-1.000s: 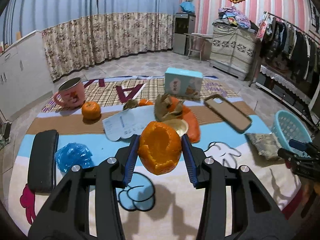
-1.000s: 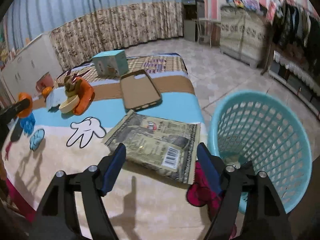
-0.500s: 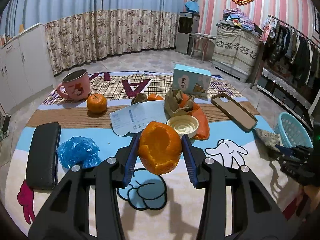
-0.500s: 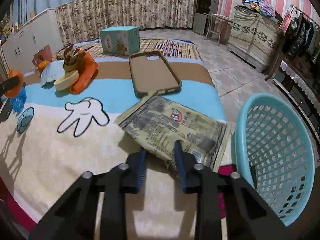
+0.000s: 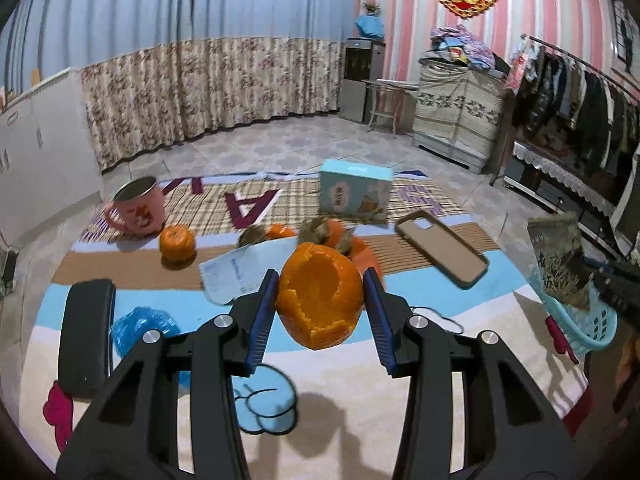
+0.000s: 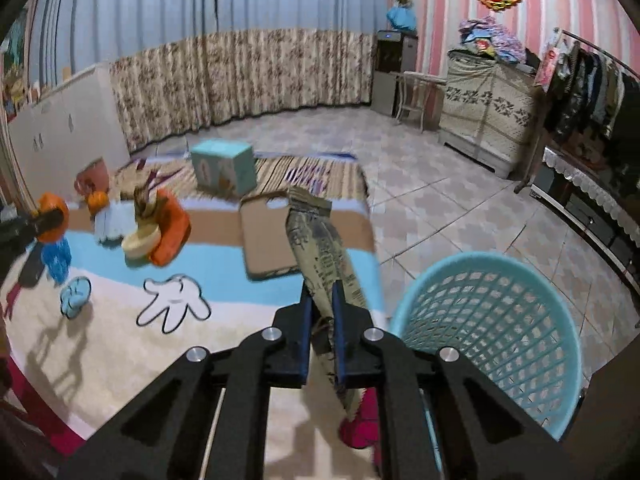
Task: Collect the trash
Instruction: 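Drop the orange peel from the left tool into the basket while the right tool drops the wrapper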
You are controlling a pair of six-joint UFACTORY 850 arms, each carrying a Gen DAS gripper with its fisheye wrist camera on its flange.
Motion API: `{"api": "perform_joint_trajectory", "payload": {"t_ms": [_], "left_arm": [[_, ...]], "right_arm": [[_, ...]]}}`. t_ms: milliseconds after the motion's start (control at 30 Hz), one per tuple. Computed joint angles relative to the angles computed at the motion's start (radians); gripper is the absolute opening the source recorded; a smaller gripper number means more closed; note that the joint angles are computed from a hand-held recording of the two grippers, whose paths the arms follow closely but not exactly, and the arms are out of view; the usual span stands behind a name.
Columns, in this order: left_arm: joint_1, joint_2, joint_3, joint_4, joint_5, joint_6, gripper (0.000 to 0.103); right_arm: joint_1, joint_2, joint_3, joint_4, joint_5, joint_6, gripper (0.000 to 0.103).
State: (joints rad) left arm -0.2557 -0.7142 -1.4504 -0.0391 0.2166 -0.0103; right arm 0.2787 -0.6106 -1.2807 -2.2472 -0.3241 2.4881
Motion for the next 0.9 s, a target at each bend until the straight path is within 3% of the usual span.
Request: {"api": "perform_joint_trajectory", "payload": {"t_ms": [100, 300, 600, 733, 900], "left_arm": [[-0.022, 0.002, -0.009, -0.007, -0.002, 0.021, 0.042], [-0.074, -0.019, -0.063, 0.143, -0.026, -0.117, 0.042], [-0.167, -0.106, -0.192, 0.577, -0.086, -0.543, 0.042], [-0.215, -0.153, -0.257, 0.658, -0.103, -0.619, 0.042], [-0.263, -0.214, -0.341, 0.930, -0.118, -0.880, 0.042]], "right_arm": [[-0.026, 0.042, 0.044, -0.088, -0.011, 0.103, 0.009], [-0.086, 0.105, 0.120, -0.159, -0.017, 0.183, 0.009], [-0.155, 0.145, 0.205, -0.217, -0.042, 0.256, 0.009], [-0.187, 0.145, 0.232, -0.300, -0.054, 0.358, 0.009], [-0.218, 0.129, 0.245, -0.413, -0.061, 0.496, 0.009]]}}
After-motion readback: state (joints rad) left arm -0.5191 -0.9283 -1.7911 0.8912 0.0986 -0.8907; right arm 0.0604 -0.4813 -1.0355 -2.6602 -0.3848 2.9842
